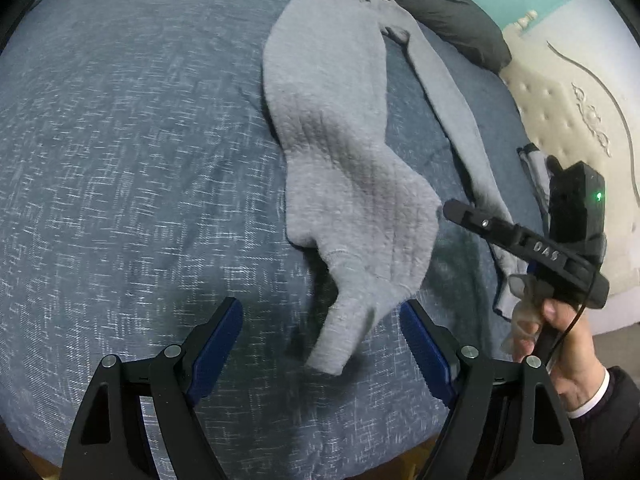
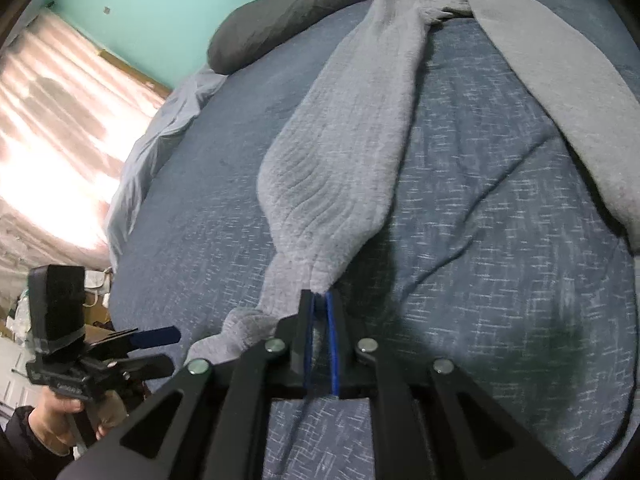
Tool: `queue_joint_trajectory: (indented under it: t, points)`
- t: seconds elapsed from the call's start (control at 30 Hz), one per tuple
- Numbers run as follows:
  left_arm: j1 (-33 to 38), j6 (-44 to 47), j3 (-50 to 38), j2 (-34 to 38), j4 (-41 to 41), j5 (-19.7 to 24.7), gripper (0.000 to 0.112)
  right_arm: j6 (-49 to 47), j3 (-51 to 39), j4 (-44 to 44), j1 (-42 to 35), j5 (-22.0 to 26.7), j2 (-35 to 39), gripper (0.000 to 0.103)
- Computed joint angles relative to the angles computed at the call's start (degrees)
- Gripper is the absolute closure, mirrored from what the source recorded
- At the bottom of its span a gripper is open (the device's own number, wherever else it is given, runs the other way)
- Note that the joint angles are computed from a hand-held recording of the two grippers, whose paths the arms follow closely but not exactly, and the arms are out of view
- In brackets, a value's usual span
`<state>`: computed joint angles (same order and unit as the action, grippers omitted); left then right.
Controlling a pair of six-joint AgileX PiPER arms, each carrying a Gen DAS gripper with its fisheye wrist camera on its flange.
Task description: Fold clothes
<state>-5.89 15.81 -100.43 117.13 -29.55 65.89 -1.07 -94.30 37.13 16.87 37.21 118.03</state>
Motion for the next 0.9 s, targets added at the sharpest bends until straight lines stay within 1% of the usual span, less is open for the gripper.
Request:
queue_joint_trajectory:
  t: [0.03,0.07,0.1,0.13,0.17,0.2,0.27,0.3,0.33,0.47,0.6,0.73,0.83,0.9]
  points:
    - [-0.3,0.1,0.2,-0.1,0.1,0.1,0.030,1.0,0.1,-0.8,-0.1,0.1,-0.2,0.082]
    - [-0.5,0.3,0.2,0.0,0.1,0.3,0.038,1.4,0.5,-1.1,-0.3,0.1,-0.6,0.069]
    - [-0.7,0.6,0.2,0.2,0.0,0.7,0.044,1.0,1.4,-0.6,-0.8,0.0,-1.4,0.065]
    - [-1.1,0.6,0.2,0.5,-0.1,1.1,0.054,0.3,2.5,0.0,-1.1,-0.1,-2.4,0.063]
    - [-1.2,0.6,0.4,0.7,-0.2,1.3,0.063,-0.2,3.5,0.3,-1.5,-0.2,-3.3,0.063]
    - [-1.4,0.7,0.6,0.9,-0.3,1.5,0.069,-0.5,4.4,0.1,-2.0,-0.1,-4.4,0.063]
    - [-1.6,0.9,1.0,1.0,-0.3,1.6,0.089,-1.3,5.9,-0.7,-3.1,0.5,-6.5,0.062]
    - [-1.8,1.1,1.5,0.7,-0.4,1.4,0.095,-1.6,6.3,-1.3,-4.0,1.2,-7.5,0.062]
    - [-2.0,1.4,2.0,0.4,-0.4,1.1,0.103,-2.1,6.9,-1.7,-5.1,1.8,-8.6,0.061]
    - [-2.6,1.5,2.7,-1.1,-0.8,0.4,0.106,-4.2,10.5,-4.1,-9.6,4.2,-13.7,0.057]
    - [-3.3,1.0,2.7,-2.9,-0.7,0.5,0.106,-3.8,15.2,-9.2,-13.7,6.5,-18.8,0.057]
    - [-3.5,0.4,2.7,-4.4,-0.4,0.6,0.107,-3.9,20.8,-10.7,-18.5,7.7,-23.2,0.056]
    - [-3.2,0.0,2.5,-5.1,0.1,1.0,0.107,-3.2,24.5,-13.1,-22.0,7.9,-25.5,0.049]
    - [-3.1,0.5,2.8,-4.8,-0.3,0.3,0.107,-3.2,26.9,-13.0,-24.4,8.2,-26.4,0.049]
